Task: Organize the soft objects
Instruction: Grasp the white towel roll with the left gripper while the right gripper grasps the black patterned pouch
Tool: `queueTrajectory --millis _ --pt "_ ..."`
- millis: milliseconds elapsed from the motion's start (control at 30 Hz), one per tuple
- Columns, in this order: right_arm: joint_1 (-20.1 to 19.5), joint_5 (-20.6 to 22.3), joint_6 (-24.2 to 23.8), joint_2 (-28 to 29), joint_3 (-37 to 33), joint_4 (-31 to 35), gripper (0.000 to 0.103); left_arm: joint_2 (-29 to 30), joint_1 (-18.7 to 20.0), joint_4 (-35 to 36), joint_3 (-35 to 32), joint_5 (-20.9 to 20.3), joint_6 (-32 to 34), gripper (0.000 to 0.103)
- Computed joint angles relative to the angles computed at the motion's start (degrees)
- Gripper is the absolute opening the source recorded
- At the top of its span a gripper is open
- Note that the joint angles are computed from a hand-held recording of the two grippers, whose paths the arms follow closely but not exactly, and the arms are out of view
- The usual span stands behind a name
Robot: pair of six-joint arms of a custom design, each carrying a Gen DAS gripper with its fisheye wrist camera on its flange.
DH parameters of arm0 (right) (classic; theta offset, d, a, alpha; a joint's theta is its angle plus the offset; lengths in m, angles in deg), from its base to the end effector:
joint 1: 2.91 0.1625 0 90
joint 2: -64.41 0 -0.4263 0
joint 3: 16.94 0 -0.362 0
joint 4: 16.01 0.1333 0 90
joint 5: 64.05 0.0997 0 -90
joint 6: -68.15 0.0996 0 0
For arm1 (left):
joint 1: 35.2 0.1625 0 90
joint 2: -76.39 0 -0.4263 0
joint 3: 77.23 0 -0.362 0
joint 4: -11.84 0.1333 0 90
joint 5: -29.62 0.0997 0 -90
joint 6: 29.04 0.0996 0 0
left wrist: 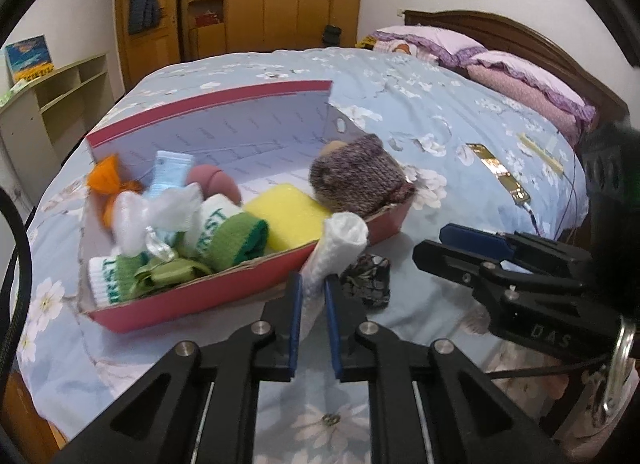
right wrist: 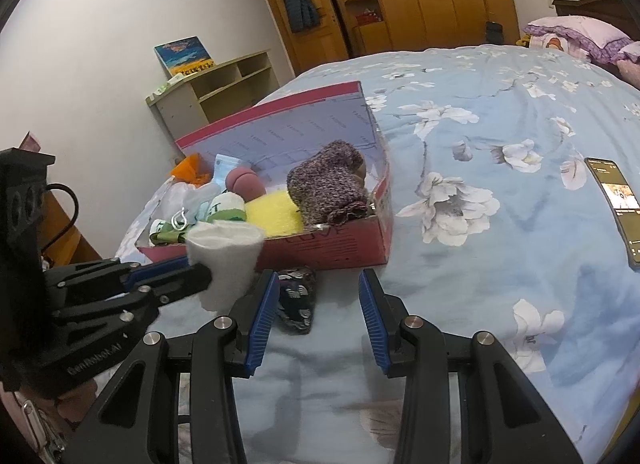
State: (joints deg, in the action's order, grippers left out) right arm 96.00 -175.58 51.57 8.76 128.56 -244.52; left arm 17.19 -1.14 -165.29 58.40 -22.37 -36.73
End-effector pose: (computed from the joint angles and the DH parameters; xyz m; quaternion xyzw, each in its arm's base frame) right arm 0.1540 -0.3574 0.1661 0.1224 -0.8901 0.3925 0.1969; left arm -0.2354 -0.3941 0.1182 0.3571 0.8716 -0.2458 0.2290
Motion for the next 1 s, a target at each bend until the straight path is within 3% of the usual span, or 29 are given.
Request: queueTrajectory --millis 367,667,1000 --pt "1.9 -2.7 0.4 2.7 -3.1 5.1 0.042 -4.6 1.5 -1.1 3.2 0.1 -2.5 0.011" --pt "2.6 -4.8 -0.3 5.0 -6.2 8.7 0.042 -2.1 3.5 -2.2 2.1 -2.4 0.1 0.012" --pt "1.5 -3.4 -0.3 6.0 -6.5 8.8 0.042 -0.5 5.1 -3.4 0.4 -4.1 1.1 0.017"
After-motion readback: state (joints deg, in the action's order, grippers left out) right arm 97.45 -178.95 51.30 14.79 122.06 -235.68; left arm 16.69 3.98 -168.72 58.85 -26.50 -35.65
